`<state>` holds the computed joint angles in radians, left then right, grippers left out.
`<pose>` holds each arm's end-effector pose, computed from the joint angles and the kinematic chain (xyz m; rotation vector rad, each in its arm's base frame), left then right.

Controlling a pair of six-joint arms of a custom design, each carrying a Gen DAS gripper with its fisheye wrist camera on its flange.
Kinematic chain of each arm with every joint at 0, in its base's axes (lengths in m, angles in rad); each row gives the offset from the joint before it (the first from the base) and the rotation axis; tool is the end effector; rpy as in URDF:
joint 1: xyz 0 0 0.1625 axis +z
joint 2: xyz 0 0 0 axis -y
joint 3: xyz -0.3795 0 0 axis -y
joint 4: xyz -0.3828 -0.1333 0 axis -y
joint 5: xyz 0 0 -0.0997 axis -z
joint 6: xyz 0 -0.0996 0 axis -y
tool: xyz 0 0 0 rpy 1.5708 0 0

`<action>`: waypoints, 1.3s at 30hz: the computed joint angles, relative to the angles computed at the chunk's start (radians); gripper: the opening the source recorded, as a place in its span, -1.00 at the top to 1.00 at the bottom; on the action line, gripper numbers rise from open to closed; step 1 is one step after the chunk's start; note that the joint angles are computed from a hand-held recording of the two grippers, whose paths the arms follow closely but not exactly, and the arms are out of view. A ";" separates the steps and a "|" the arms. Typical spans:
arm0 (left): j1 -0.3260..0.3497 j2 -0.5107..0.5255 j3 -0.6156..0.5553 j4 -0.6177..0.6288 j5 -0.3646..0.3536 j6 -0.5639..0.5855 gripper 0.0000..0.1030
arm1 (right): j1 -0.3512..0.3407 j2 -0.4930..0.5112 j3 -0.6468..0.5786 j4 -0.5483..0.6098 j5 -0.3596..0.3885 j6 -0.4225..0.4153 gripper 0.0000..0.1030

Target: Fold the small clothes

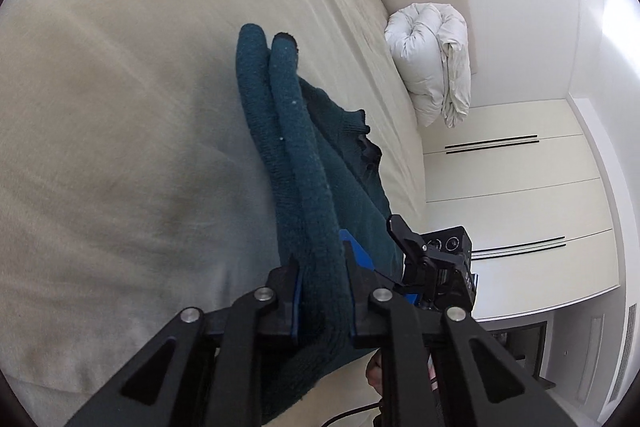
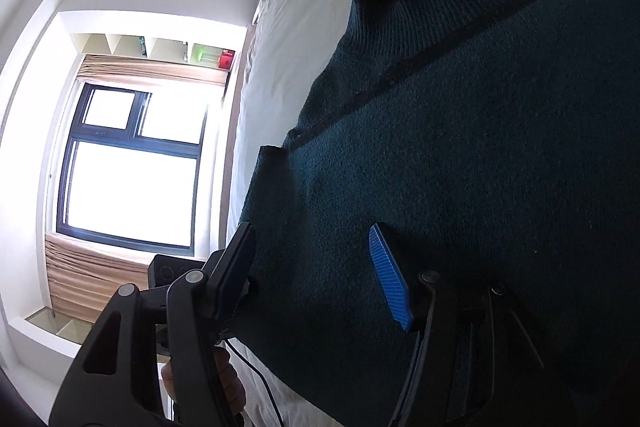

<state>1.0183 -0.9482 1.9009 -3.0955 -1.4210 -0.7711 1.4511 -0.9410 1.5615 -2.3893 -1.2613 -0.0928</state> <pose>-0.1784 -0.5717 0.1300 0.3671 -2.7781 0.7791 0.0847 -0.6663 0.1732 -0.0058 2.8375 -0.3272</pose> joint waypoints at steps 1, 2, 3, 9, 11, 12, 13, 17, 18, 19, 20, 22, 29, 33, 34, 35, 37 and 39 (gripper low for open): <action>-0.017 0.010 -0.027 0.022 0.013 0.013 0.66 | -0.007 -0.012 0.001 0.007 0.020 0.006 -0.14; -0.034 0.020 -0.051 0.045 0.026 0.024 0.66 | -0.019 -0.026 0.004 0.013 0.043 -0.005 -0.14; -0.051 0.036 -0.081 0.065 0.034 0.032 0.66 | -0.028 -0.042 0.005 0.024 0.061 -0.018 -0.14; -0.132 0.214 -0.311 0.182 0.032 0.102 0.67 | -0.139 -0.149 0.000 0.074 0.206 -0.003 -0.30; -0.142 0.295 -0.396 0.212 0.006 0.110 0.67 | -0.175 -0.178 -0.006 0.076 0.228 0.013 -0.34; -0.142 0.338 -0.436 0.215 -0.017 0.109 0.67 | -0.195 -0.191 -0.012 0.086 0.241 0.017 -0.35; -0.140 0.380 -0.474 0.214 -0.041 0.107 0.67 | -0.213 -0.198 -0.018 0.099 0.255 0.020 -0.38; -0.136 0.538 -0.621 0.259 -0.086 0.099 0.66 | -0.280 -0.206 -0.048 0.146 0.287 0.046 -0.38; -0.134 0.567 -0.650 0.280 -0.098 0.103 0.58 | -0.292 -0.207 -0.049 0.151 0.298 0.048 -0.37; -0.135 0.587 -0.670 0.302 -0.099 0.113 0.51 | -0.307 -0.209 -0.047 0.156 0.316 0.039 -0.37; -0.137 0.598 -0.680 0.313 -0.101 0.128 0.34 | -0.313 -0.211 -0.048 0.168 0.327 0.027 -0.37; -0.143 0.589 -0.657 0.279 -0.121 0.159 0.03 | -0.312 -0.213 -0.064 0.190 0.306 0.010 -0.37; -0.173 0.417 -0.441 0.118 -0.070 0.244 -0.36 | -0.285 -0.215 -0.112 0.261 0.216 -0.056 -0.37; -0.158 0.352 -0.375 0.116 0.002 0.259 -0.36 | -0.243 -0.227 -0.116 0.291 0.081 -0.119 -0.34; -0.150 0.349 -0.369 0.118 -0.002 0.245 -0.35 | -0.229 -0.225 -0.121 0.286 0.036 -0.127 -0.29; -0.139 0.356 -0.384 0.124 -0.009 0.236 -0.35 | -0.213 -0.217 -0.127 0.265 -0.018 -0.127 -0.22; -0.140 0.352 -0.361 0.104 -0.009 0.225 -0.36 | -0.181 -0.208 -0.130 0.239 -0.122 -0.123 0.29; -0.141 0.372 -0.376 0.108 -0.008 0.228 -0.36 | -0.155 -0.194 -0.146 0.234 -0.220 -0.125 0.57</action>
